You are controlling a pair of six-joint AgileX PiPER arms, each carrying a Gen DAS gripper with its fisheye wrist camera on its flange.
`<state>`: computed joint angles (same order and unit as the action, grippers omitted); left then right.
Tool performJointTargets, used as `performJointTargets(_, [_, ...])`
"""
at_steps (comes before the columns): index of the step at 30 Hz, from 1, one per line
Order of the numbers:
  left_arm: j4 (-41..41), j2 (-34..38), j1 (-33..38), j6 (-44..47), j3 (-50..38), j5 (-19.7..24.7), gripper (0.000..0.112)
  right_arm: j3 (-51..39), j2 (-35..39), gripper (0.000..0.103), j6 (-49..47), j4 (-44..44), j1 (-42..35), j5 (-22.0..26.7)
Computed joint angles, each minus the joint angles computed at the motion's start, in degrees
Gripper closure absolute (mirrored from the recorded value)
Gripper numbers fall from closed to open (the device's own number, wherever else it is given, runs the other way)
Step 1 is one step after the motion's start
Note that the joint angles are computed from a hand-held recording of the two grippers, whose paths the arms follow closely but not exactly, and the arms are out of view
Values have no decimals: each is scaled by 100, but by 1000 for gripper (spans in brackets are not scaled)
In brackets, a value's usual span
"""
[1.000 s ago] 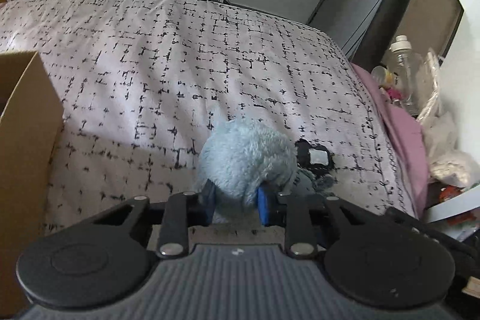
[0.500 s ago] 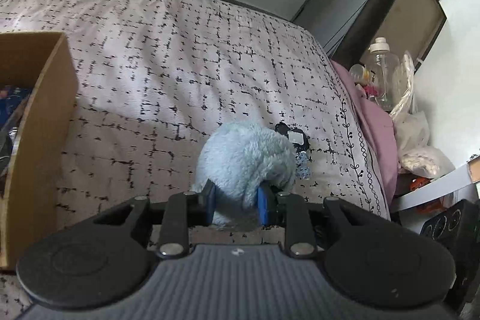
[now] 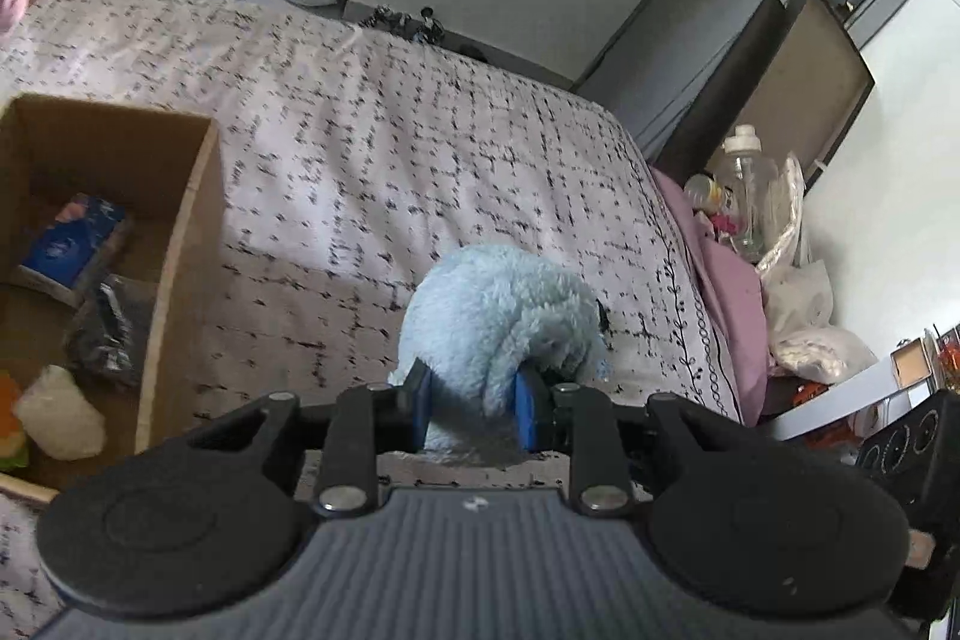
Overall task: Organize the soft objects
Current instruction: 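Carry the fluffy blue plush with both tools and lower it into the cardboard box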
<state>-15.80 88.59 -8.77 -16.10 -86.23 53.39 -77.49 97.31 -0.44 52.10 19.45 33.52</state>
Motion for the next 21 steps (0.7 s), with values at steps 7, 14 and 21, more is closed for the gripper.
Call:
performJointTargets(7, [-363, -350, 567, 324, -20, 195, 86, -706, 71, 89, 758, -838, 441, 72])
performJointTargets(14, [-800, -656, 1213, 729, 28, 395, 86, -1331, 221, 89, 1460, -1593, 872, 147])
performJointTargets(21, [-1325, -842, 1975, 1275, 106, 570, 86, -2173, 581, 89, 2226, -2458, 1361, 320])
